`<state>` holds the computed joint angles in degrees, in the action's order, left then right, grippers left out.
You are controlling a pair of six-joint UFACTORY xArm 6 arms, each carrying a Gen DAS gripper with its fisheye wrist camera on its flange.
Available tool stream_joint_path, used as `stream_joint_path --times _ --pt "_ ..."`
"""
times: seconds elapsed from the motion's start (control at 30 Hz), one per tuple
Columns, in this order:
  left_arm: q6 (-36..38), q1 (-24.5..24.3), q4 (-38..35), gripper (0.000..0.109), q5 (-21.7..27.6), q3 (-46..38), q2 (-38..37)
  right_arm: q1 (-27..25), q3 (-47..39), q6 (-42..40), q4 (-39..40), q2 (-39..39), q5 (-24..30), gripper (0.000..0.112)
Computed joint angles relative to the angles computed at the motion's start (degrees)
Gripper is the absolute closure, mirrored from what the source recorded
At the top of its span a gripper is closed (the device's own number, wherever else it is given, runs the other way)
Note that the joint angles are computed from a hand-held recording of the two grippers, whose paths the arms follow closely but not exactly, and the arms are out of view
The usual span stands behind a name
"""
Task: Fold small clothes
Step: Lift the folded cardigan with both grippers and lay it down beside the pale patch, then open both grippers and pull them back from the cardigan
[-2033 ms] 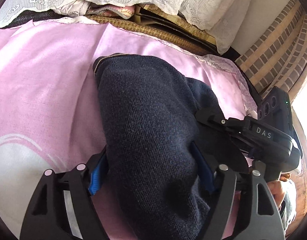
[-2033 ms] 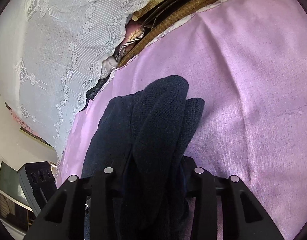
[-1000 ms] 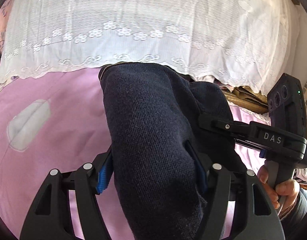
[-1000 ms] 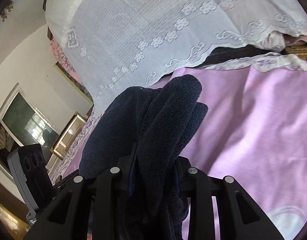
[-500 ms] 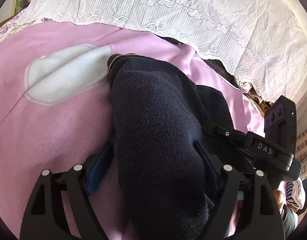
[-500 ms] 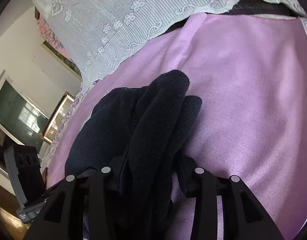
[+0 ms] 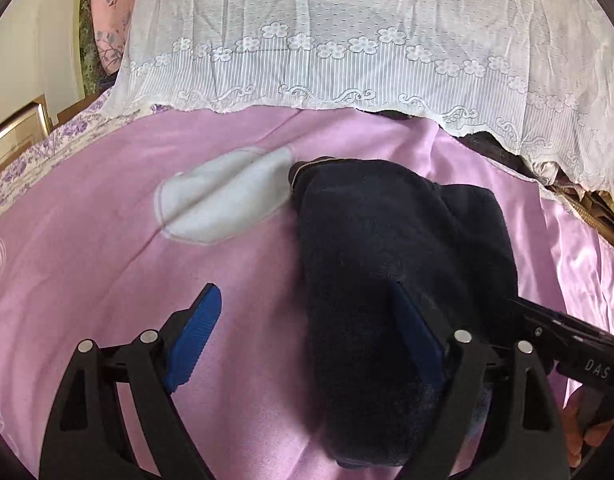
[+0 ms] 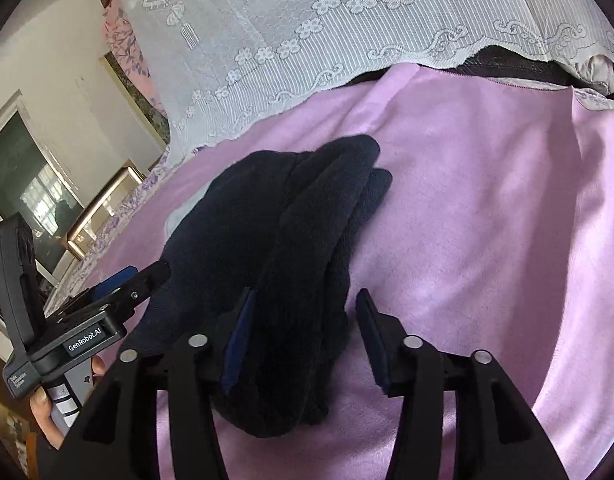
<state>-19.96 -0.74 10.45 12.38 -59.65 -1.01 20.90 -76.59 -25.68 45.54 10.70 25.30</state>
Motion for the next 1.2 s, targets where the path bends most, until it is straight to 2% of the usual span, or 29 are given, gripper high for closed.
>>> stream_joint_path --times 0.03,0.13,0.2,0.27,0.37,0.43,0.53,0.63,0.77,0.87,0.93,1.0,1.07,1.1,1.2 --pt "-1.9 0.2 1.9 0.018 0.4 -0.2 0.0 0.1 0.0 -0.1 0.4 0.1 -0.1 0.052" --pt "-13.1 0.3 14.8 0.019 1.6 -0.6 -0.6 -0.1 1.9 -2.4 4.6 -2.0 -0.8 0.055" --pt "-17.6 -0.4 19.0 0.024 2.7 -0.8 -2.0 -0.3 5.1 -5.8 7.8 -5.7 -1.8 0.058" --pt "-22.8 -1.3 24.1 0.024 1.3 0.3 -4.6 -0.4 9.8 -8.6 8.0 -10.9 -4.3 0.058" --pt "-32.9 -4.8 37.2 0.023 3.5 0.5 -8.6 -1.5 17.8 -10.2 4.8 -19.2 -8.3 0.058" --pt "-35.8 -7.9 41.4 0.019 4.8 1.3 -11.4 -3.5 22.6 -9.6 3.0 -24.5 -8.8 0.058" --pt "-39.7 -14.1 47.0 0.015 8.5 3.1 -15.3 -7.8 29.3 -11.3 5.3 -33.0 -7.4 0.058" --pt "-42.1 -21.0 48.9 0.014 12.7 5.4 -18.6 -13.4 35.2 -11.8 6.8 -41.3 -4.6 0.058" --pt "-46.7 -30.5 49.7 0.011 18.0 7.4 -21.0 -22.7 41.1 -11.3 6.3 -50.9 2.3 0.058" --pt "-51.0 -36.6 46.7 0.01 18.4 7.8 -20.2 -30.1 44.6 -13.4 6.2 -57.2 7.7 0.057" --pt "-52.4 -39.8 43.5 0.01 15.8 7.2 -17.7 -36.4 46.3 -15.7 6.8 -60.9 12.0 0.056" --pt "-51.1 -44.0 40.9 0.01 16.3 4.0 -13.1 -44.0 47.3 -18.5 8.7 -63.6 17.2 0.056" --pt "-50.4 -49.1 43.2 0.01 20.8 -1.2 -8.2 -51.5 47.6 -22.5 11.4 -64.8 21.3 0.055" --pt "-50.6 -51.9 45.8 0.01 24.0 -4.4 -5.5 -54.4 47.9 -24.3 12.3 -65.1 21.8 0.053" --pt "-51.9 -57.2 49.9 0.01 29.6 -11.9 0.8 -59.6 48.6 -27.7 13.0 -64.2 19.1 0.05"
